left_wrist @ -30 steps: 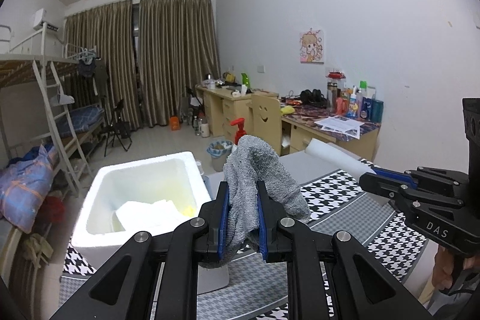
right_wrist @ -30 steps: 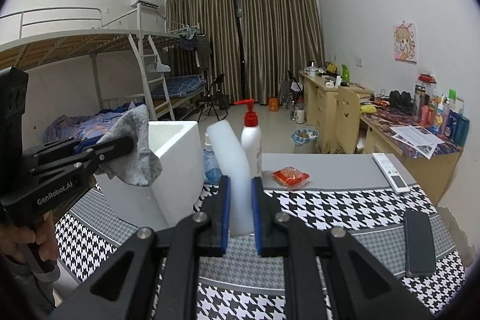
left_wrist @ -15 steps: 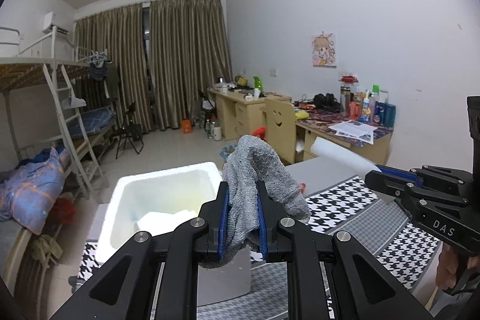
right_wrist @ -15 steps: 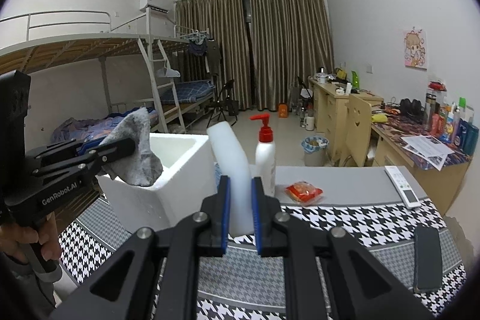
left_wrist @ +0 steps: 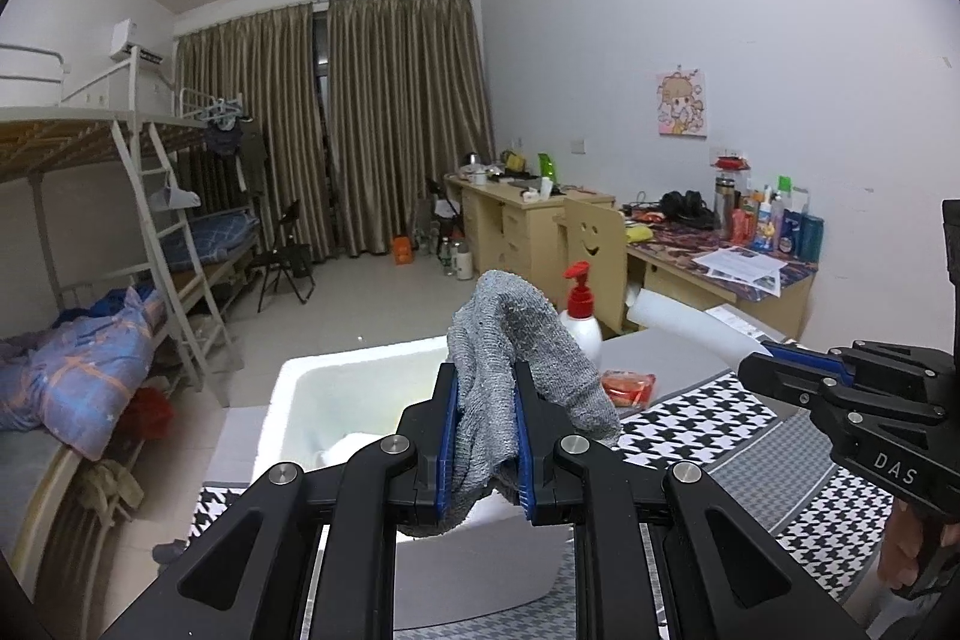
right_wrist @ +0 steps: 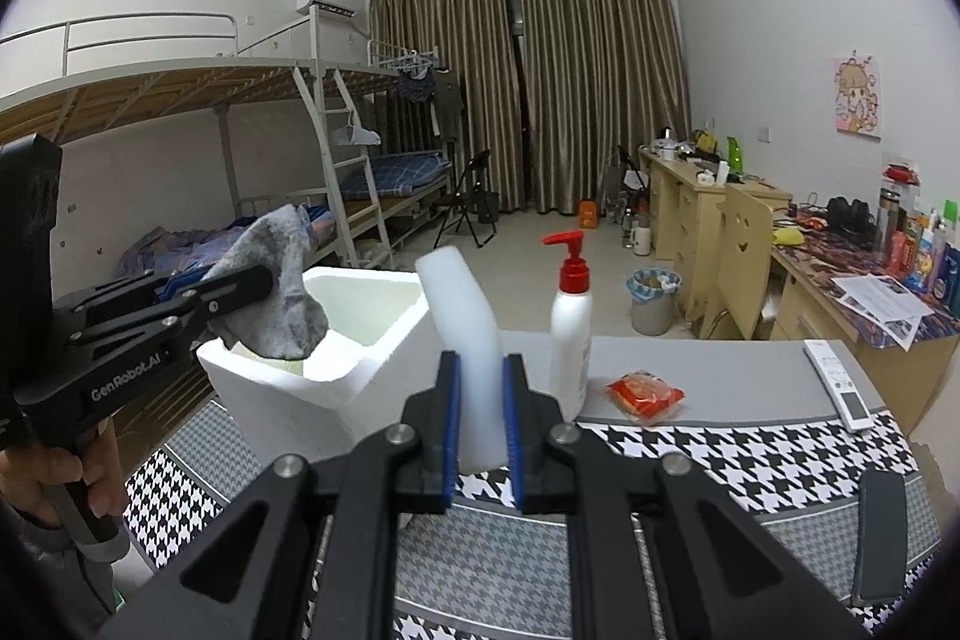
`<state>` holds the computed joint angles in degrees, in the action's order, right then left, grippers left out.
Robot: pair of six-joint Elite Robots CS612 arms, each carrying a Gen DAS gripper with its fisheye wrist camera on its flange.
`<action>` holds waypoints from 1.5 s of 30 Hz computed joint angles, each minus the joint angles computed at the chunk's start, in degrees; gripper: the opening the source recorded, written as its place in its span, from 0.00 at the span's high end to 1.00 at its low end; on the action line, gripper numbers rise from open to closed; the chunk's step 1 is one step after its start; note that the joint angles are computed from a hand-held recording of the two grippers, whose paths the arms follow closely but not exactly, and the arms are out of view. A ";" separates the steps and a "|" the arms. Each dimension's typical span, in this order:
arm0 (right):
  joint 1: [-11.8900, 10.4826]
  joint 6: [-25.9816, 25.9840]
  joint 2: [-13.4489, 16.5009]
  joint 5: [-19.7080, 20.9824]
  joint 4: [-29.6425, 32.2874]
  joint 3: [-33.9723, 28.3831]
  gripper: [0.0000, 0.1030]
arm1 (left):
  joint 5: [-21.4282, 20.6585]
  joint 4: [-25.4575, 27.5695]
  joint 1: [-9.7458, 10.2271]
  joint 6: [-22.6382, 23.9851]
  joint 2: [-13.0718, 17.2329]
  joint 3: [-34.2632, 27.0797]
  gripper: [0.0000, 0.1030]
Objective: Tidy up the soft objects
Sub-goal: 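Carry the grey sock and foam roller up over the white foam box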
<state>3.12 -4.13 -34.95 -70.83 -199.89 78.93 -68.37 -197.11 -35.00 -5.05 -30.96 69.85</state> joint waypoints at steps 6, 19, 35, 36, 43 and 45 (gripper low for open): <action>0.60 -0.94 0.25 0.10 1.92 -1.29 0.84 | 0.98 -0.26 0.33 -0.83 0.19 -0.03 0.83; 1.83 -3.04 0.99 1.45 5.39 -3.77 0.84 | 4.41 -0.91 0.79 -2.49 -0.24 0.96 0.83; 3.25 -5.18 1.80 2.55 9.60 -6.51 0.84 | 7.38 -1.42 1.42 -4.09 -1.28 3.40 0.83; 3.36 -5.41 1.85 2.46 9.84 -6.67 0.84 | 7.50 -1.60 1.47 -4.20 -1.36 3.60 0.83; 3.95 -5.63 2.53 2.09 11.48 -8.38 0.84 | 8.24 -2.03 1.61 -4.71 -1.63 4.35 0.83; 4.11 -5.67 2.74 2.10 12.18 -8.92 0.84 | 8.50 -2.03 1.67 -4.94 -1.68 4.42 0.83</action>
